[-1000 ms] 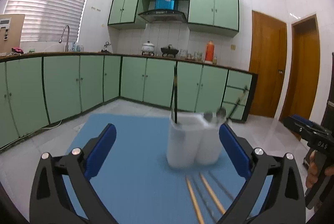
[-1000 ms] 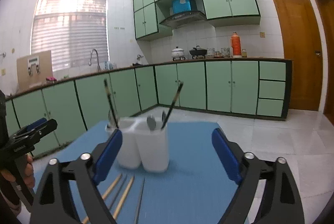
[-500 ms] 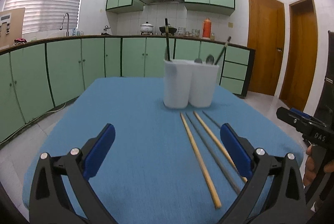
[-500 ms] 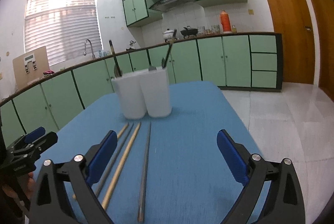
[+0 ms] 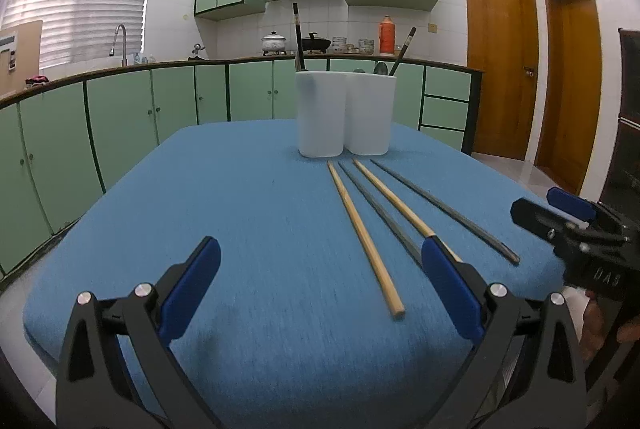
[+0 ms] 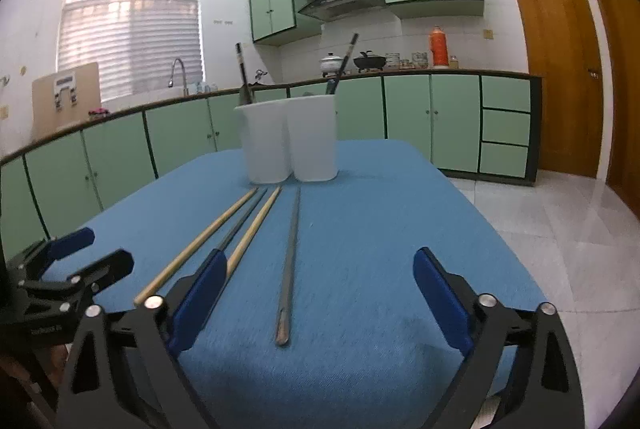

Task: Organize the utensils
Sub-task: 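Move both grippers back down toward the remaining chopsticks, then close the right gripper on a grey metal chopstick while the left grasps a bamboo chopstick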

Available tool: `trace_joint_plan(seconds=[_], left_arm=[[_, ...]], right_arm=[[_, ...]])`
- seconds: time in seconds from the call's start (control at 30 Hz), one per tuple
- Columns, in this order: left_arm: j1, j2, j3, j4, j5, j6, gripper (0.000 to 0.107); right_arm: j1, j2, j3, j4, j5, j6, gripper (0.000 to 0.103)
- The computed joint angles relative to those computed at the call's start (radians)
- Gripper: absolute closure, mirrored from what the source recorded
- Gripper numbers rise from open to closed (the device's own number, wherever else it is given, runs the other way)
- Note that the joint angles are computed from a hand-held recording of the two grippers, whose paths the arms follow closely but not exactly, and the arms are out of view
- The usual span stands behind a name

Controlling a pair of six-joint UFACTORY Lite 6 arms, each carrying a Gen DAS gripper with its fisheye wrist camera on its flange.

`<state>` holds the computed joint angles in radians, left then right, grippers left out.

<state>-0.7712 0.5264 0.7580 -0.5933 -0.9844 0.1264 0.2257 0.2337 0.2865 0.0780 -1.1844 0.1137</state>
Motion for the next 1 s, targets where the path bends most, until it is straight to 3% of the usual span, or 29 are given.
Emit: trace_joint_plan(seconds=[0.37, 0.63, 0.93, 1.0], left_arm=[[-0.022, 0.033, -0.027, -0.025, -0.047, -0.057, 0.010], [-0.022, 0.031, -0.033, -0.020, -0.046, -0.073, 0.010], [-0.022, 0.030, -0.033, -0.013, -0.044, -0.086, 0.010], [-0.023, 0.027, -0.035, -0.011, -0.045, -0.086, 0.010]], right_arm=[[0.128, 0.150, 0.017, 0.115, -0.097, -0.012, 0.051], [0.197, 0.240, 0.045, 0.219, -0.183, 0.001, 0.068], [0.246, 0.298, 0.078, 0.272, -0.233, 0.009, 0.095], [0.245, 0.301, 0.079, 0.267, -0.236, 0.013, 0.095]])
